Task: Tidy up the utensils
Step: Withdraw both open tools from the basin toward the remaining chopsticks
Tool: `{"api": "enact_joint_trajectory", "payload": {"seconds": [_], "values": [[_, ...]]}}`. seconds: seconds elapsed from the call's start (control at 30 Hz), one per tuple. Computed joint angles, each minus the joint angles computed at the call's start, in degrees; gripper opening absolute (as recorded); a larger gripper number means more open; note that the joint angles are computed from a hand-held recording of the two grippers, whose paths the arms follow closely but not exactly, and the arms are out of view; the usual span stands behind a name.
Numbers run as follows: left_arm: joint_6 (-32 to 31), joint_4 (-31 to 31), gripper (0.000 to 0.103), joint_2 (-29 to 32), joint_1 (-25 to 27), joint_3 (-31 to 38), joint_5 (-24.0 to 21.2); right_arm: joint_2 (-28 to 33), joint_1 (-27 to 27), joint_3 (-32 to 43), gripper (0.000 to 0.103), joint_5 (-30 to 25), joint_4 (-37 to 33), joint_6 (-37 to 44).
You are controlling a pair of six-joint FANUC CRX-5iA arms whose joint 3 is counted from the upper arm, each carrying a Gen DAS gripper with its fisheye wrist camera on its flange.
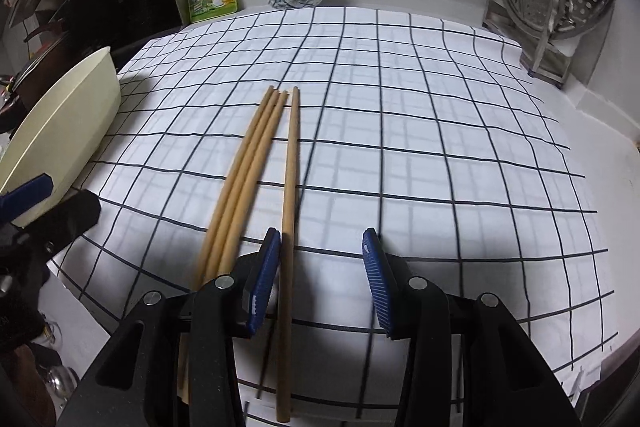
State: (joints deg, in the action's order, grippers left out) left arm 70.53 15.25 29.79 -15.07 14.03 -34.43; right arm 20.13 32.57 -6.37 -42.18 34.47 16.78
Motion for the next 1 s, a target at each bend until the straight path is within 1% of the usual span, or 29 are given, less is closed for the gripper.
{"api": "enact_joint_trajectory", "payload": {"seconds": [0.1,0.2,0.37,0.43,0.67,0.8,0.9,1.0], "values": [[0.80,-0.77,0.090,1.15,-0.97,1.26,-0.77,-1.10,-0.49,-1.75,0.041,0.61,0.77,-1.65],[2.96,-2.00,0.090,2.61,-1.78,3.03,-1.83,-1.81,-1.15,-2.85,0.041,1.17,1.31,-3.10],[5.23,-3.72,0.090,4.46,-2.65,5.39,-3.65,-2.18,-1.76,-3.75,0.041,0.10,2.55,-4.34],[5.57,-4.24,0.090,4.88,-2.95,5.95,-4.11,-2.57,-2.02,-4.16,0.041,0.55,2.35,-4.33],[6.22,-6.17,0.090,5.74,-3.65,7.12,-5.06,-3.97,-2.64,-5.71,0.041,3.23,2.33,-4.64],[6.86,-7.06,0.092,5.75,-3.82,6.75,-4.67,-3.99,-2.60,-5.74,0.041,3.47,2.45,-4.46],[8.53,-9.75,0.095,5.75,-4.08,7.09,-5.05,-4.07,-2.54,-5.84,0.041,3.56,2.79,-4.53],[9.93,-11.06,0.095,5.42,-3.93,6.94,-4.76,-3.93,-2.41,-5.70,0.042,3.40,3.01,-4.25]]}}
